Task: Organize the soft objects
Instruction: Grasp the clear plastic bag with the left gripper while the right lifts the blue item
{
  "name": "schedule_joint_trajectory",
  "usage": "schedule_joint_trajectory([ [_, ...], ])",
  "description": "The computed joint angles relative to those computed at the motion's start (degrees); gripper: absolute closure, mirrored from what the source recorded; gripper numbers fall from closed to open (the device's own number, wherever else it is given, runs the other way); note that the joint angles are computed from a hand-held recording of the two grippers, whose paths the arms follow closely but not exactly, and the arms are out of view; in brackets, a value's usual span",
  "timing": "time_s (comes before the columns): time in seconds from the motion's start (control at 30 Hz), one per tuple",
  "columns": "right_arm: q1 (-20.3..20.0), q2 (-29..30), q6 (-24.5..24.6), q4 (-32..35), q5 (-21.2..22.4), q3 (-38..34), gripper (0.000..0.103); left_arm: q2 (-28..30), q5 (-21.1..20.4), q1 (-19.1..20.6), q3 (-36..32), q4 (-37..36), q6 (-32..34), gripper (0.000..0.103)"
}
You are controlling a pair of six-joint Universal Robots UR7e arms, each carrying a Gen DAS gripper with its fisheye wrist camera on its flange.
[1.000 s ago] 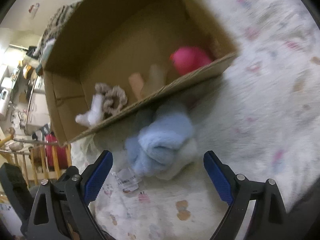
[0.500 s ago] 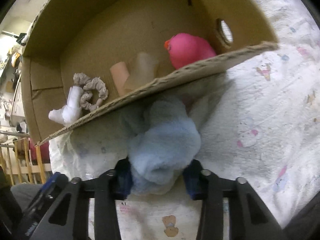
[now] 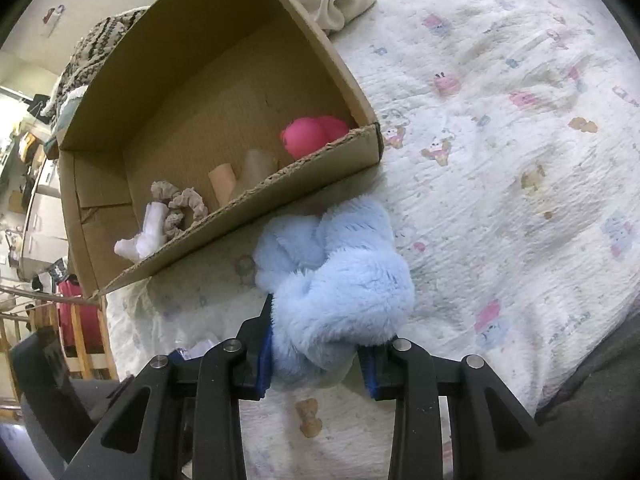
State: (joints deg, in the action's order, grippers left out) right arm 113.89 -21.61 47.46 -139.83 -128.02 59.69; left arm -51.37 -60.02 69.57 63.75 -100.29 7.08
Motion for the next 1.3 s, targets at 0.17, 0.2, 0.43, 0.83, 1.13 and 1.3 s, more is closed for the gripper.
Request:
schedule_joint_trajectory([
  [0.17,0.21,0.58,0.23,0.99,-0.35,-0.79,0.067,0.15,2.51,-0.47,1.54,-2.98,0.75,0.038],
  [0.2,0.26,1.14,0.41,1.03,-0.35,-1.47,0.067,0.30,2.46,-0.46,1.32,-2.75,0.90,0.038],
  [0.43,0.48,1.30,-0.69,-0.13,-0.40,-1.68,0.067,-0.25,2.29,-1.09,3.11,-3.50,4.36,0.079],
  [0.83,1.69,1.79,-4.27,-2.53,-0.01,-1.86,0.067,-1.32,5.24,-0.85,1.70,-3.92,0.75,0.080],
  [1.13,2.77,1.75,-7.01,-4.52,-0.26,-1.25,0.067,-2.51,8.73,-0.41,-0.31,-6.18,-0.06,0.080],
  [1.3,3.33,1.75,-8.75,-5.93,-0.49,-1.00,0.067,-3.75,9.37,0.30,0.20,-8.86,1.72,0.080],
])
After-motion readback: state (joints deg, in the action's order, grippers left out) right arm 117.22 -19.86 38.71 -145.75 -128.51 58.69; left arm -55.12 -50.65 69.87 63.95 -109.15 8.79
